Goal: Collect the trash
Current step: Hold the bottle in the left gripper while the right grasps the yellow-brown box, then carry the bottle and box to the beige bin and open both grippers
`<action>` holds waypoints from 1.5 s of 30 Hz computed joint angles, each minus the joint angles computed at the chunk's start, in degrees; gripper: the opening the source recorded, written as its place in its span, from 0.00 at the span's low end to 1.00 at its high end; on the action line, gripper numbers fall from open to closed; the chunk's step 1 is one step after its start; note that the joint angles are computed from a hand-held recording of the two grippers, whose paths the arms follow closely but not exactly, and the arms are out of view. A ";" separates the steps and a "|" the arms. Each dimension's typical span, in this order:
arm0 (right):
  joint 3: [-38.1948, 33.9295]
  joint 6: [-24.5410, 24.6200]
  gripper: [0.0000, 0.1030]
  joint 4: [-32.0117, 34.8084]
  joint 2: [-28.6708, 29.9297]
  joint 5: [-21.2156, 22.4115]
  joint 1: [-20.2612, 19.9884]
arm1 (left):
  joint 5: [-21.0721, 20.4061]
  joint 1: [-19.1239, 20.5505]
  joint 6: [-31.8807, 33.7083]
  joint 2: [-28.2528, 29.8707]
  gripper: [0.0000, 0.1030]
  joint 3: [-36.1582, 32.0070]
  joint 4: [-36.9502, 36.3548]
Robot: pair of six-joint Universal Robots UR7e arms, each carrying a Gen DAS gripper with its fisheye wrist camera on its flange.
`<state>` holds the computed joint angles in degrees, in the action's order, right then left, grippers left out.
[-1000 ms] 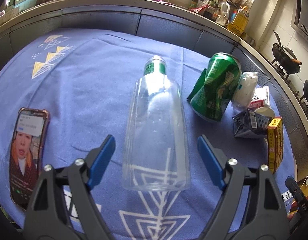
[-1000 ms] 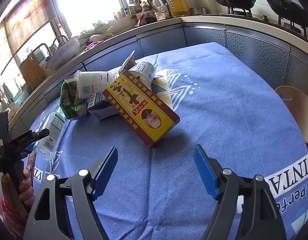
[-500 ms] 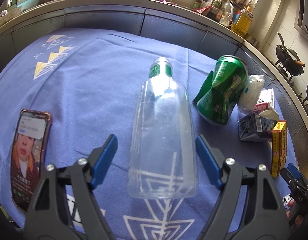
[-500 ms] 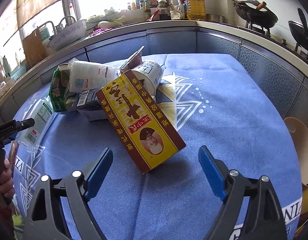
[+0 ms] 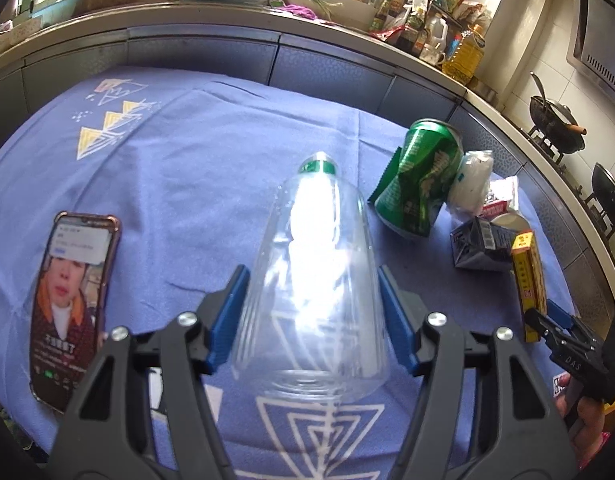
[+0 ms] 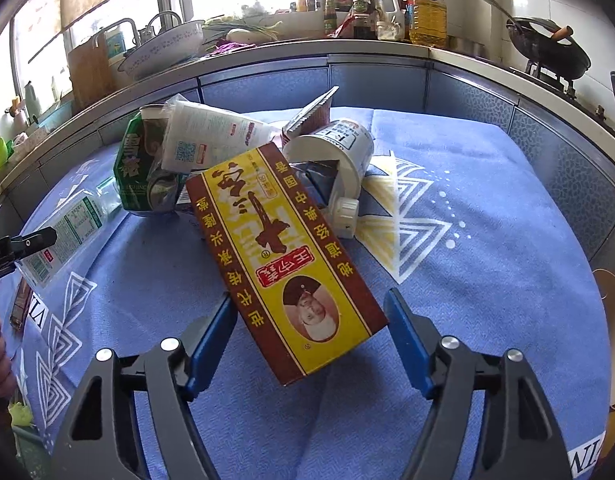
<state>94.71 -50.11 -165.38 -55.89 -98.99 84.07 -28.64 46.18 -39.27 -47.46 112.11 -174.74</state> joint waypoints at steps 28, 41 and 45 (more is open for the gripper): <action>5.91 -1.49 0.82 3.28 -6.35 0.41 -3.22 | -1.84 -3.96 3.65 7.87 0.69 -7.46 10.32; 6.06 0.11 0.64 10.14 -9.20 6.46 -5.59 | -7.07 -3.84 2.08 7.25 0.58 -7.13 13.94; 4.03 4.68 0.63 18.63 -11.65 11.50 -7.55 | -12.74 -5.25 7.93 7.79 0.58 -6.98 9.24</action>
